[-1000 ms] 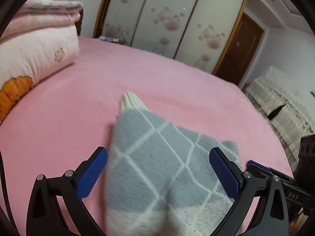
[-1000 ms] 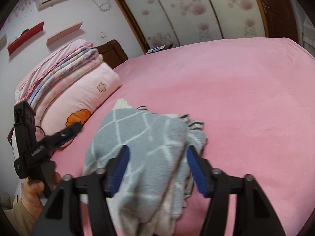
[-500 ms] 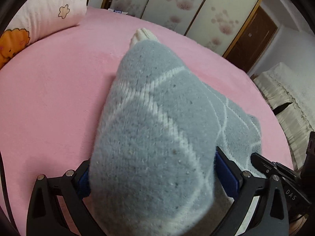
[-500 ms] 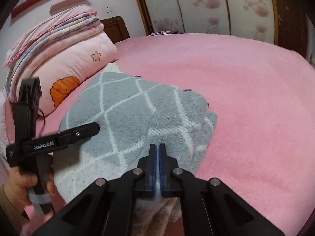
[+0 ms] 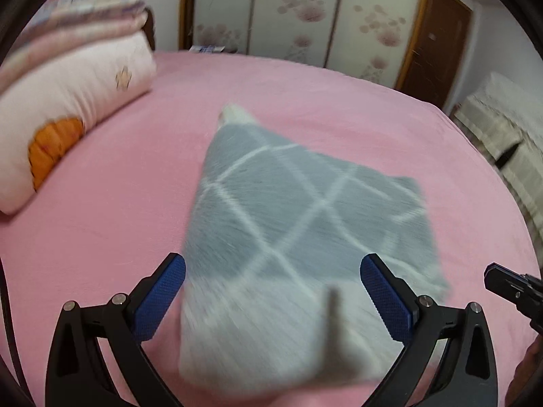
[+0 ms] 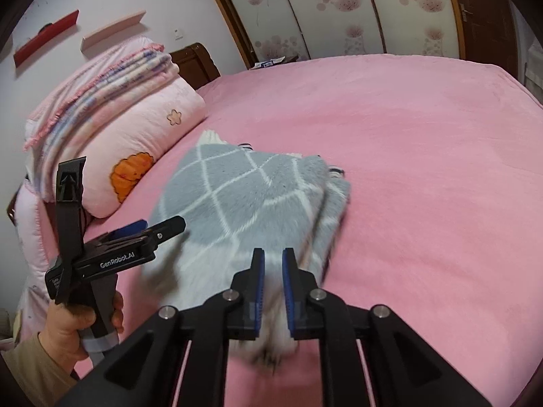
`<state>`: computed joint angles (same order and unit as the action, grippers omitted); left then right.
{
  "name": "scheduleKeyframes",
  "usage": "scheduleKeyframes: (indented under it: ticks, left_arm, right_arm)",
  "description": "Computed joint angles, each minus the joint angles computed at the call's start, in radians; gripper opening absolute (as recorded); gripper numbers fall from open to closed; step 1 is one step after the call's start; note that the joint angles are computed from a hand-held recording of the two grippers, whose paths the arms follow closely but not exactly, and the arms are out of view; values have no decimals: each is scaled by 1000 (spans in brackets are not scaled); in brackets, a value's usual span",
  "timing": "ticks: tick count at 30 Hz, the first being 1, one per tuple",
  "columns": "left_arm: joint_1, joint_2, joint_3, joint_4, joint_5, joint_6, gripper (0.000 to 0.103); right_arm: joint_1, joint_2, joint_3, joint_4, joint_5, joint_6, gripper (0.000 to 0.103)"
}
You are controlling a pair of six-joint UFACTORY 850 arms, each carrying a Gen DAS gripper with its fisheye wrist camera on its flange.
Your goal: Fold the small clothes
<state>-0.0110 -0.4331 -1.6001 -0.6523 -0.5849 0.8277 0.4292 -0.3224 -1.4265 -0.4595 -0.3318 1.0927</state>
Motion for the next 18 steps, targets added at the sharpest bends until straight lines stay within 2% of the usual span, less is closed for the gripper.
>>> scheduleKeyframes:
  ticks: [5, 8, 9, 11, 13, 18]
  left_arm:
    - [-6, 196, 135, -28, -94, 15, 102]
    - [-25, 310, 200, -11, -149, -44, 102]
    - [-33, 342, 216, 0, -162, -65, 102]
    - [-52, 432, 269, 26, -190, -113, 102]
    - [-74, 516, 314, 67, -209, -162, 102]
    - [-135, 731, 443, 128, -201, -252, 102]
  right_arm:
    - [46, 170, 113, -18, -111, 43, 11]
    - [82, 263, 158, -38, -189, 73, 11]
    - [96, 291, 171, -50, -214, 87, 13]
    - [134, 353, 198, -95, -269, 138, 25]
    - [172, 403, 221, -143, -317, 192, 40]
    - [292, 539, 288, -205, -432, 307, 43]
